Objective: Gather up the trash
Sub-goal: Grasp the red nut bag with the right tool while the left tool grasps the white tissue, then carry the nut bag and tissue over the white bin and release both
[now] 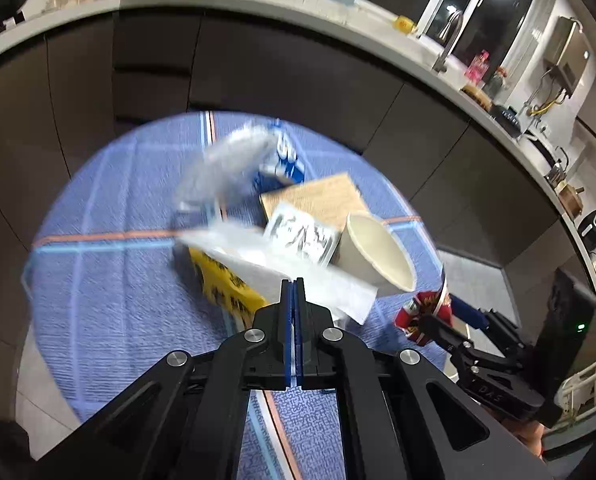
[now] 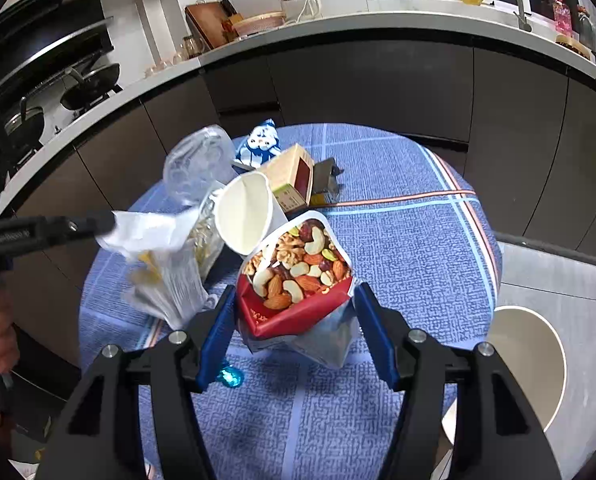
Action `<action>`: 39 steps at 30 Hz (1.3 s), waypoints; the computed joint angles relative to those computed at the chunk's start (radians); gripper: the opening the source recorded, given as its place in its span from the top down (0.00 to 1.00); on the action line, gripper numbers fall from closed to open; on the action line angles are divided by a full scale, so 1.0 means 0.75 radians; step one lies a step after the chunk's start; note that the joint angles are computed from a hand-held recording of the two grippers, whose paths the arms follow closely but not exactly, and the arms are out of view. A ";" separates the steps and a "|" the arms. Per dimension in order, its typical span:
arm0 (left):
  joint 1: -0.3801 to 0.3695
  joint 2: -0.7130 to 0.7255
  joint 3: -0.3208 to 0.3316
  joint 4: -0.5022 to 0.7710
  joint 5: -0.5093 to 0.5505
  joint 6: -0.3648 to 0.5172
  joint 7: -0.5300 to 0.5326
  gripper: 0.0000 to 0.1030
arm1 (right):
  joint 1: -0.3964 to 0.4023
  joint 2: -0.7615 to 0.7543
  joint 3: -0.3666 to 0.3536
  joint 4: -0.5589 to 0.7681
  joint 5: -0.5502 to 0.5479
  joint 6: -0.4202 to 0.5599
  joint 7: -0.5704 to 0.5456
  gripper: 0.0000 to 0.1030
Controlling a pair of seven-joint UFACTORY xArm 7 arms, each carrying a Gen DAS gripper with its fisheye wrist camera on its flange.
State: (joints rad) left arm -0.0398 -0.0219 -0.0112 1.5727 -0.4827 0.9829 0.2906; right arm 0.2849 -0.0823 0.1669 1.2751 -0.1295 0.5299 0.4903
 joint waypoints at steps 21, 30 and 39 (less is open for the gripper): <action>-0.079 -0.135 0.017 0.144 -0.171 0.153 0.143 0.99 | -0.079 -0.348 0.014 -0.241 0.040 -0.109 0.027 0.42; -0.196 0.005 -0.093 0.316 -0.233 0.195 0.164 0.99 | -0.220 -0.585 -0.015 -0.464 0.022 -0.056 0.071 0.42; -0.338 0.305 -0.236 0.522 -0.093 0.218 0.061 0.99 | -0.327 -0.694 -0.044 -0.721 -0.023 0.022 0.050 0.41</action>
